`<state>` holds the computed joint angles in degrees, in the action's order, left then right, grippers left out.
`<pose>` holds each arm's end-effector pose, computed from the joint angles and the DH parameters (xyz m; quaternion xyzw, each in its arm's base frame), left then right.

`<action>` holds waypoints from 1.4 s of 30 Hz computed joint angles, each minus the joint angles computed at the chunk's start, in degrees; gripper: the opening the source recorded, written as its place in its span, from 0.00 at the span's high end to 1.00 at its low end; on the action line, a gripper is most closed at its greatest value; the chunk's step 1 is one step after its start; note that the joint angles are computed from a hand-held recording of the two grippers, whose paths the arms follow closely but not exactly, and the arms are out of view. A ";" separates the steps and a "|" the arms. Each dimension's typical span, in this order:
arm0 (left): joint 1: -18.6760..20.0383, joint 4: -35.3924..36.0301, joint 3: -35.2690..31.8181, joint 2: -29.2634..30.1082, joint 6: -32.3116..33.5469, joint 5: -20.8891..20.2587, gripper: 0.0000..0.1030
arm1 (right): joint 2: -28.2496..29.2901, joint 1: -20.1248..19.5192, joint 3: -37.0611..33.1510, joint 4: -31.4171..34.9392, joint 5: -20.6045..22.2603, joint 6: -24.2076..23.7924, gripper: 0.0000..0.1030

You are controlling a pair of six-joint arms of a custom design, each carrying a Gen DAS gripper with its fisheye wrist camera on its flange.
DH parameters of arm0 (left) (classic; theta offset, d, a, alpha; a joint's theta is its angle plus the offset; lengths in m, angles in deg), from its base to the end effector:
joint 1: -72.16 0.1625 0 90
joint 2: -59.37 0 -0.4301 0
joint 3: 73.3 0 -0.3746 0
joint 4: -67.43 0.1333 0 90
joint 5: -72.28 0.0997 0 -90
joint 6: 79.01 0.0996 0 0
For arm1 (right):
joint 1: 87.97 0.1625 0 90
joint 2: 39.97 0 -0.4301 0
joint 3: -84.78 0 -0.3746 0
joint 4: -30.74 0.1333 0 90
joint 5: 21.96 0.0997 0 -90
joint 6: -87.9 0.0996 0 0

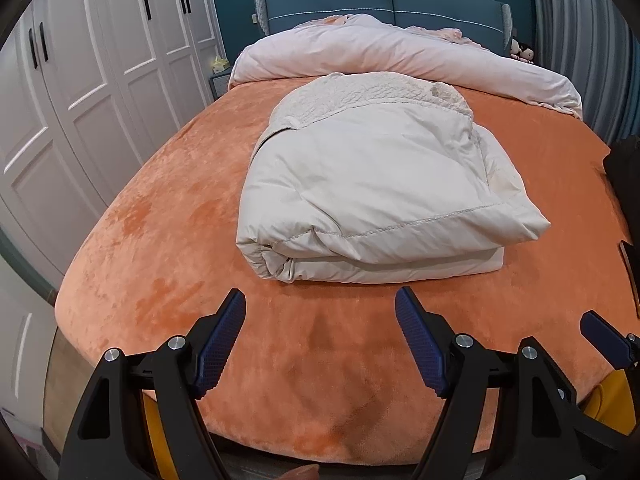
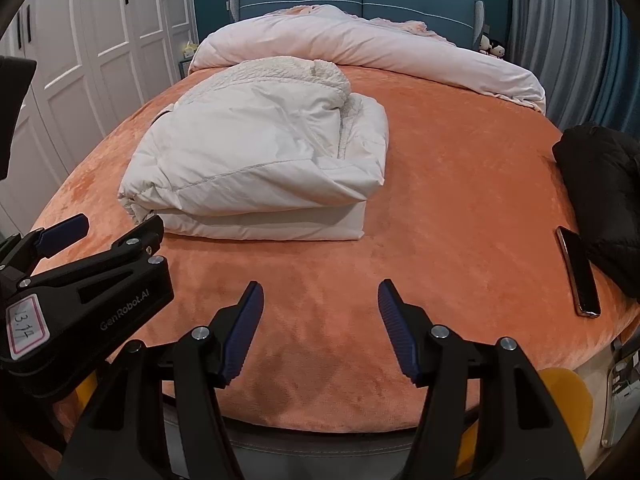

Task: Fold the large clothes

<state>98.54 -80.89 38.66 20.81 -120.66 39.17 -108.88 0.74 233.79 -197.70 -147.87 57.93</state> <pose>-0.3744 -0.4276 -0.0069 0.2275 0.8438 -0.3053 0.3783 0.0672 -0.3418 0.2373 0.0602 -0.8420 0.3740 0.3841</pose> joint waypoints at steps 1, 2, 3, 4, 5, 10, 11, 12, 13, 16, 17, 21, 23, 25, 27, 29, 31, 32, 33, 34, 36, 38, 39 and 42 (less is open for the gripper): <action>0.03 0.17 -0.02 -0.06 -0.10 -0.12 0.28 | 0.03 0.14 0.06 -0.11 -0.06 -0.01 0.44; -0.01 0.52 -0.14 -0.05 -0.35 -0.06 0.27 | 0.10 0.31 0.08 -0.39 -0.19 -0.15 0.44; -0.01 0.72 -0.17 -0.06 -0.51 -0.05 0.27 | 0.17 0.46 0.06 -0.44 -0.28 -0.20 0.44; 0.00 0.98 -0.23 -0.07 -0.67 -0.11 0.27 | 0.15 0.62 0.10 -0.33 -0.40 -0.15 0.44; 0.03 0.87 -0.16 -0.14 -0.81 -0.17 0.27 | 0.32 0.84 0.04 -0.43 -0.71 -0.19 0.44; 0.08 0.85 -0.02 -0.27 -1.12 -0.27 0.28 | 0.41 1.08 0.08 -0.62 -1.08 -0.04 0.44; 0.09 0.67 0.03 -0.27 -1.16 -0.31 0.28 | 0.56 1.27 0.01 -0.68 -1.29 0.13 0.44; 0.09 0.74 0.06 -0.28 -1.41 -0.28 0.28 | 0.48 1.21 -0.03 -0.62 -1.25 0.01 0.44; 0.07 0.90 0.11 -0.31 -1.73 -0.11 0.27 | 0.67 1.37 -0.07 -0.83 -1.44 0.10 0.44; 0.07 1.51 0.19 -0.35 -2.74 0.61 0.28 | 1.58 2.21 -0.19 -1.85 -2.52 0.58 0.44; 0.06 1.64 0.27 -0.41 -3.00 0.69 0.28 | 1.84 2.39 -0.22 -2.22 -2.83 0.71 0.44; 0.12 2.05 0.42 -0.60 -3.65 0.78 0.28 | 2.10 2.74 -0.30 -2.19 -3.37 1.75 0.44; 0.14 2.11 0.43 -0.60 -3.83 0.80 0.28 | 2.37 2.96 -0.33 -2.40 -3.64 1.75 0.44; 0.18 2.18 0.42 -0.59 -3.86 0.70 0.28 | 2.47 3.05 -0.35 -2.19 -3.82 1.82 0.44; 0.16 2.30 0.50 -0.60 -4.08 0.68 0.28 | 2.68 3.19 -0.39 -2.17 -4.02 1.73 0.44; 0.11 2.28 0.52 -0.58 -4.16 0.76 0.28 | 2.99 3.33 -0.45 -2.55 -4.20 1.44 0.44; 0.14 2.27 0.53 -0.55 -4.36 0.89 0.28 | 3.02 3.36 -0.43 -2.72 -4.17 1.42 0.44; 0.19 2.38 0.61 -0.57 -4.58 0.96 0.28 | 2.92 3.22 -0.43 -2.67 -4.04 1.38 0.44; 0.24 2.38 0.72 -0.61 -4.66 1.02 0.28 | 2.93 3.26 -0.43 -2.93 -4.07 1.47 0.44; 0.28 2.41 0.81 -0.65 -4.71 1.03 0.28 | 3.06 3.42 -0.43 -3.22 -4.23 1.64 0.44; 0.44 2.34 1.00 -0.70 -4.94 0.87 0.28 | 2.97 3.53 -0.45 -3.39 -4.33 2.01 0.44; 0.44 2.28 1.22 -0.80 -4.79 0.80 0.28 | 2.85 3.58 -0.47 -2.86 -4.21 2.35 0.44; 0.43 2.06 1.30 -0.81 -4.58 0.76 0.28 | 2.89 3.58 -0.47 -2.77 -4.15 2.40 0.44; 0.39 2.22 1.42 -0.75 -4.68 0.86 0.29 | 3.56 3.83 -0.57 -3.04 -4.63 2.55 0.44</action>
